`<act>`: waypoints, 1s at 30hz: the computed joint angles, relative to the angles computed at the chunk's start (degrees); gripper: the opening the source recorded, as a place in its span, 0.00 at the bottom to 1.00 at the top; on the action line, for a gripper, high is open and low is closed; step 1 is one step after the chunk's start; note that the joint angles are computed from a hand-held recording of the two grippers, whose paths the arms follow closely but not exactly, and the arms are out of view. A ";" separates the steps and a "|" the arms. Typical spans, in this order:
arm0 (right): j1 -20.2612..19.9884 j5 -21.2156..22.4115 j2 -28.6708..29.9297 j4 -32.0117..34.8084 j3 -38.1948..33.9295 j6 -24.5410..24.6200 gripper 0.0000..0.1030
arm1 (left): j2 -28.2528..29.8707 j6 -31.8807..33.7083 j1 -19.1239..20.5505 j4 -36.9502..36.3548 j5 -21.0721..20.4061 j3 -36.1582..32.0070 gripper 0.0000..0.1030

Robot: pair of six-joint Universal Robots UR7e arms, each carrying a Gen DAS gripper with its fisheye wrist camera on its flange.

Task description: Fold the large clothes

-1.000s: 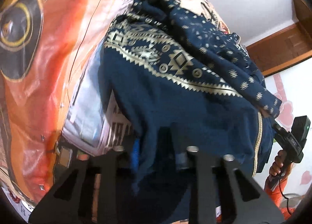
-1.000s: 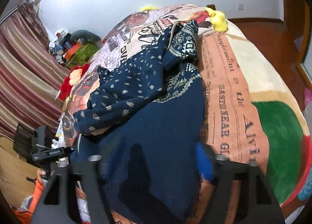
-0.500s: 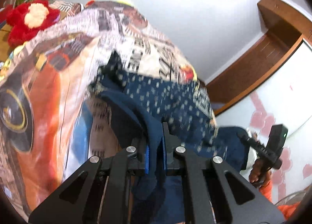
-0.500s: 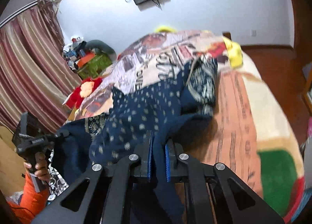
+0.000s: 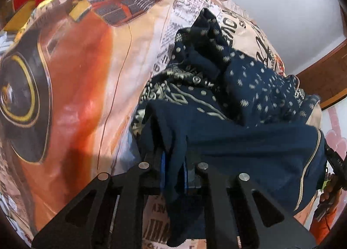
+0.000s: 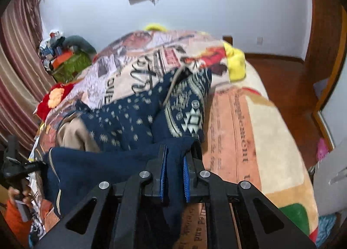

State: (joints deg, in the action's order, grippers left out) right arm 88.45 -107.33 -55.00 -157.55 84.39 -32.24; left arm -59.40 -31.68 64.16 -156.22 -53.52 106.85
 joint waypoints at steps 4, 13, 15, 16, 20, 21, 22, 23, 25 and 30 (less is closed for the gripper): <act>-0.23 0.30 -1.21 6.35 -1.43 3.47 0.09 | -1.51 1.65 -2.21 1.17 4.18 1.10 0.21; -0.08 2.76 -6.75 1.04 3.03 6.40 0.10 | -7.47 -0.10 -5.04 2.47 8.13 6.02 0.55; 0.00 2.62 -8.16 -2.87 5.06 4.96 0.13 | -8.55 -0.65 -5.25 2.80 7.21 7.42 0.57; -0.19 3.47 -9.07 -2.33 5.64 4.85 0.13 | -8.86 -0.75 -5.41 2.89 6.74 7.97 0.59; -0.16 2.65 -11.28 1.22 7.68 4.51 0.13 | -8.96 -1.04 -5.32 2.11 2.64 10.26 0.63; -0.12 2.12 -11.50 1.66 8.23 4.21 0.13 | -8.73 -1.40 -5.06 1.94 1.09 10.68 0.63; -0.17 1.77 -11.70 2.11 8.96 3.84 0.13 | -8.41 -1.75 -4.74 1.68 -0.55 11.00 0.63; -0.31 1.74 -11.94 2.60 9.74 3.62 0.13 | -8.16 -2.16 -4.46 1.46 -1.79 11.22 0.63; -0.68 2.33 -12.40 3.79 11.22 3.92 0.13 | -7.45 -3.22 -3.65 1.19 -4.53 11.44 0.63; -1.11 3.07 -12.44 5.50 12.60 4.88 0.13 | -5.31 -4.79 -1.66 -1.60 -9.50 11.00 0.63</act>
State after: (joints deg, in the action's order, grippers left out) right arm 87.34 -104.25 -67.44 -152.05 96.99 -27.36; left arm -64.71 -36.46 62.50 -157.82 -63.03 117.86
